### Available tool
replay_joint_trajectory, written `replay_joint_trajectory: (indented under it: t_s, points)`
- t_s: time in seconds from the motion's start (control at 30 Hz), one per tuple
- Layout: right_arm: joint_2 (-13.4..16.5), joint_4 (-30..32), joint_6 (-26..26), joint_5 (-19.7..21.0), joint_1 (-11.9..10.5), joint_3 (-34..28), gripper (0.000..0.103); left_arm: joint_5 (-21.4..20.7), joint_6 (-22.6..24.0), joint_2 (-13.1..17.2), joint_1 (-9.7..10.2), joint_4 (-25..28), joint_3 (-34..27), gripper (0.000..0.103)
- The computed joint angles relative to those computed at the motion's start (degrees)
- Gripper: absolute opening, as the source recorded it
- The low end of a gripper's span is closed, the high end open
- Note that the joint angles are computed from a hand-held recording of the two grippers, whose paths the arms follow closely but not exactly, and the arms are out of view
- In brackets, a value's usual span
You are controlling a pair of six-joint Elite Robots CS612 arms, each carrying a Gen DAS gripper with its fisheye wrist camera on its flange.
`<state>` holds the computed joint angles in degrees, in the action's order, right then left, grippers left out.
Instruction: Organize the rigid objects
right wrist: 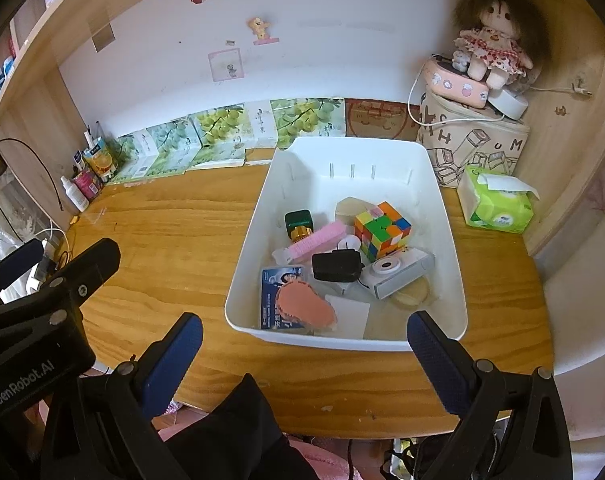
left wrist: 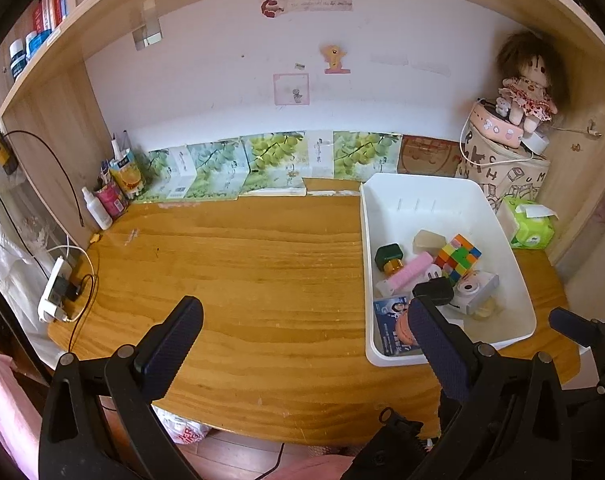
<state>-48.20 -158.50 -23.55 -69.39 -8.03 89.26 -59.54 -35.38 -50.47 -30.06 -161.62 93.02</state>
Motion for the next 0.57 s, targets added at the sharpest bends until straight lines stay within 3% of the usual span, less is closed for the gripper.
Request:
replay_joint_trajectory:
  t_s: [0.57]
  points:
    - [2.4, 2.4, -2.4, -0.7, 0.5, -2.9, 0.102, 1.4, -1.4, 1.9, -0.31, -0.4, -1.3, 0.102]
